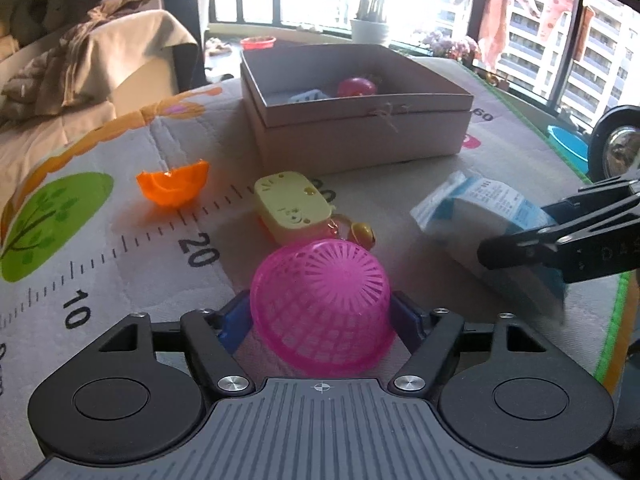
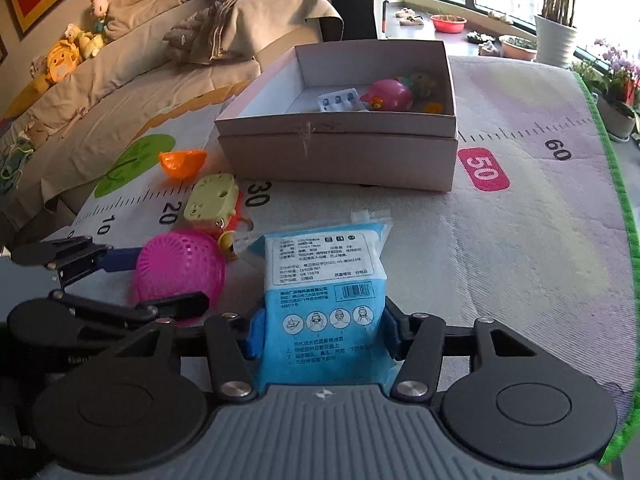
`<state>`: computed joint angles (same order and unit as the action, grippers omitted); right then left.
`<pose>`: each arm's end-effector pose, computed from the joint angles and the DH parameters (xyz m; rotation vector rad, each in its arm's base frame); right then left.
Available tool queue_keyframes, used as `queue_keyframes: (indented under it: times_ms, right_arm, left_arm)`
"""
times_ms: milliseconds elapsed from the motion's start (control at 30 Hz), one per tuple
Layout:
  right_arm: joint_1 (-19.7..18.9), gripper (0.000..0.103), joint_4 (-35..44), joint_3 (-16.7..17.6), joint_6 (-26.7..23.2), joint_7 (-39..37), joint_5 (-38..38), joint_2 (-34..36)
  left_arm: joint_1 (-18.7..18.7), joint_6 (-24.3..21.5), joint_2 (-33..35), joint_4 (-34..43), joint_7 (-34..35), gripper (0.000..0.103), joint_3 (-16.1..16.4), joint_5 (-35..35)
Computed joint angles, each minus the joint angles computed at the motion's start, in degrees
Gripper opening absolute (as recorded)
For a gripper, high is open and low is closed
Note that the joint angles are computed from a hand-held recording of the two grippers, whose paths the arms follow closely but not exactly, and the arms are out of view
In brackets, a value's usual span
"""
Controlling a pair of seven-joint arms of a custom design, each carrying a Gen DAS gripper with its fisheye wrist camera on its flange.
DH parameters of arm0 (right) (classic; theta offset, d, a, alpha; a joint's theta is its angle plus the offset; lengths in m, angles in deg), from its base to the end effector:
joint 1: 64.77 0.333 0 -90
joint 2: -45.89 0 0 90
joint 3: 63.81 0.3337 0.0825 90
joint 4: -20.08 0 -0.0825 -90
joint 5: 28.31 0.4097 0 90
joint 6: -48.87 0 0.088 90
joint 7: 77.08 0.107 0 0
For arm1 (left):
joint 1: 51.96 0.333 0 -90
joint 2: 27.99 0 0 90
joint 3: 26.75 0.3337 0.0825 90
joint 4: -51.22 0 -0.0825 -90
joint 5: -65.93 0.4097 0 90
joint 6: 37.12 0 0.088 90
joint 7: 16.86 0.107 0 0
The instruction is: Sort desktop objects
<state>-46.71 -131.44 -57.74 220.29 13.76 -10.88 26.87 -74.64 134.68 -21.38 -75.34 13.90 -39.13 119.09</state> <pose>0.4288 0.1695 0.4289 -1.8702 1.6451 -0.3497 0.4523 -0.3850 0.3882 -1.4013 2.2233 -0.8701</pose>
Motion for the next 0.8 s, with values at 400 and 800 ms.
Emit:
queue_keyframes:
  times_ms: [400,800]
  right_arm:
    - [5.64,0.053,-2.77,-7.07,9.88,-8.02,8.1,-9.21]
    - [-2.59,0.053,1.35,-3.55,13.74,-4.9,5.3,-2.31]
  left_arm:
    - [2.72,7.03,-0.07,12.33,-11.48,0.077,1.43,14.7]
    - [1.86,-6.34,29.0,48.65,16.9,0.09,-3.51,-16.14]
